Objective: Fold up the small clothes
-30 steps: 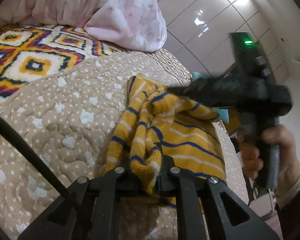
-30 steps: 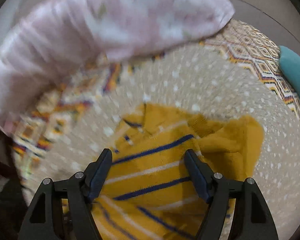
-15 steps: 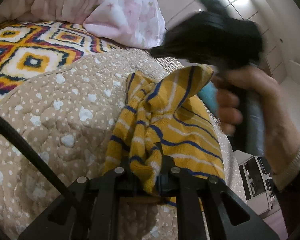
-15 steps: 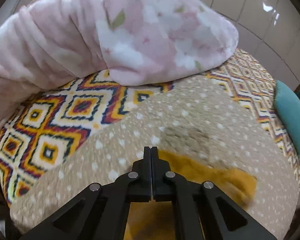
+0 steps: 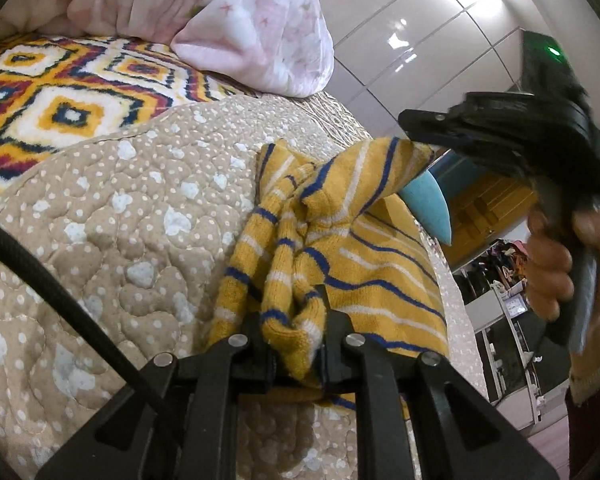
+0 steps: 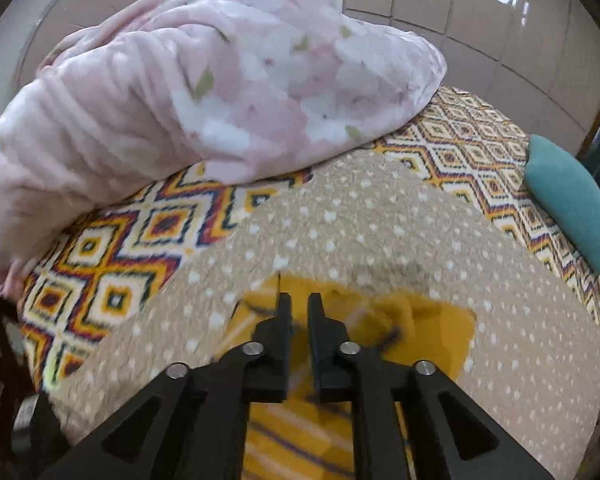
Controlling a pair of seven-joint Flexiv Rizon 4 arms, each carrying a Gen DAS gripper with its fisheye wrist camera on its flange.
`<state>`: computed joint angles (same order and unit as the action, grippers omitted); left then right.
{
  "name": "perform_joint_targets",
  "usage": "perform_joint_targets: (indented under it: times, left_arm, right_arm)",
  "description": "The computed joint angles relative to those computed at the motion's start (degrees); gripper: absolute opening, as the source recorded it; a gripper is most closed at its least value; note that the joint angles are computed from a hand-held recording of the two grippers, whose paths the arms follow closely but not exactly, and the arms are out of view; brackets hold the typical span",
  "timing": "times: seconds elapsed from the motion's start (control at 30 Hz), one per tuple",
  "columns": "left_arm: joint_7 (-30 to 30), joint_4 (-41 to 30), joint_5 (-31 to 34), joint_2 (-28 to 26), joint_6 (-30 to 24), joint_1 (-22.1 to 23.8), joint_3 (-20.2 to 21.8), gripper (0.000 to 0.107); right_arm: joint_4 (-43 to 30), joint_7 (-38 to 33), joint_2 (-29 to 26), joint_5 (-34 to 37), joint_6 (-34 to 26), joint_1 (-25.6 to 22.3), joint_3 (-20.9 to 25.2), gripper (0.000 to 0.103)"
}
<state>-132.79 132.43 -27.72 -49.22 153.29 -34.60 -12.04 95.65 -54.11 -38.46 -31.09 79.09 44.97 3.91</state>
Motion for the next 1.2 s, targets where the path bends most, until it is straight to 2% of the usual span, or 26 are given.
perform_joint_targets:
  times: [0.03, 0.1, 0.13, 0.2, 0.23, 0.27, 0.3, 0.33, 0.37, 0.4, 0.53, 0.6, 0.7, 0.9, 0.97, 1.0, 1.03, 1.1, 1.17, 1.2]
  left_arm:
    - [0.14, 0.03, -0.26, 0.10, -0.10, -0.16, 0.01, 0.015]
    - [0.50, 0.06, -0.71, 0.34, -0.50, -0.39, 0.05, 0.015]
    - [0.57, 0.02, -0.80, 0.39, -0.61, -0.44, 0.07, 0.015]
    - [0.46, -0.12, -0.87, 0.32, -0.58, -0.52, 0.06, 0.015]
    - [0.33, -0.15, -0.75, 0.26, -0.51, -0.46, 0.04, 0.015]
    - [0.20, -0.08, -0.67, 0.25, -0.40, -0.45, 0.03, 0.015]
    - [0.02, -0.02, -0.50, 0.16, -0.25, -0.37, 0.03, 0.015]
    - [-0.17, 0.05, -0.25, 0.10, -0.13, -0.24, 0.01, 0.015]
    - [-0.41, 0.13, 0.21, 0.03, -0.02, 0.00, -0.03, 0.016]
    - [-0.63, 0.14, 0.47, -0.05, 0.16, 0.13, -0.05, 0.016]
    - [-0.71, 0.32, 0.50, 0.02, 0.17, 0.18, -0.02, 0.016]
    - [-0.92, 0.31, 0.72, -0.04, 0.27, 0.33, -0.04, 0.017]
    - [-1.29, 0.31, 0.94, -0.15, 0.26, 0.59, -0.10, 0.017]
    - [-1.56, 0.42, 0.83, -0.11, 0.08, 0.58, -0.11, 0.017]
    - [-1.37, 0.44, 0.39, 0.07, -0.29, 0.36, -0.10, 0.017]
    - [-1.22, 0.44, 0.00, 0.23, -0.52, 0.15, -0.09, 0.017]
    - [-1.12, 0.47, -0.26, 0.36, -0.75, 0.02, -0.08, 0.017]
    - [-0.97, 0.48, -0.85, 0.57, -1.15, -0.27, -0.01, 0.018]
    - [-0.46, 0.46, -1.96, 0.98, -1.80, -0.86, 0.11, 0.020]
    - [-0.23, 0.55, -2.45, 1.20, -1.99, -1.16, 0.19, 0.022]
  right_arm:
    - [0.66, 0.08, 0.21, -0.12, 1.07, 0.09, -0.17, 0.047]
    - [0.80, -0.04, -0.20, -1.23, 2.42, 1.15, -1.40, 0.061]
    - [-0.14, -0.73, -0.99, -1.34, 1.81, 0.55, -0.29, 0.065]
    - [-4.44, -5.76, -3.83, 1.72, -4.30, -1.62, 4.48, 0.074]
    - [-6.43, -6.07, -5.09, 1.39, -9.08, -1.00, 4.39, 0.073]
    - [-8.07, -5.10, -6.37, 0.48, -14.95, 0.97, 2.44, 0.070]
    - [-8.70, -5.32, -6.99, 0.78, -17.37, 1.34, 2.29, 0.039]
    - [-8.57, -6.20, -7.36, 2.65, -18.19, 2.09, 1.46, 0.024]
    - [-6.59, -3.90, -6.80, 0.83, -15.28, 1.29, 1.65, 0.022]
    - [-5.16, -3.24, -6.03, 0.82, -12.85, 0.98, 1.53, 0.010]
    - [-1.60, 1.72, -3.27, -1.76, -4.86, 2.46, -2.15, 0.007]
    - [-2.67, 2.77, -3.66, -2.73, -3.76, 3.08, -2.77, 0.007]
    - [-7.64, 1.36, -6.78, -2.39, -5.34, 2.92, -1.07, 0.007]
    - [-20.05, -3.82, -16.25, 0.57, -12.49, 3.43, 2.08, 0.004]
    - [-24.35, -7.45, -18.82, 2.68, -16.89, 3.04, 4.42, 0.004]
    - [-25.61, -8.24, -19.34, 2.98, -18.93, 3.73, 3.95, 0.004]
    - [-25.16, -8.57, -18.83, 3.22, -18.19, 4.02, 3.37, 0.004]
    - [-21.45, -9.63, -16.09, 5.57, -12.22, 2.28, 4.94, 0.005]
    - [-14.49, -8.91, -10.72, 8.87, -3.79, -0.39, 6.02, 0.021]
    - [-10.84, -7.57, -8.14, 9.78, 0.14, -0.81, 5.05, 0.043]
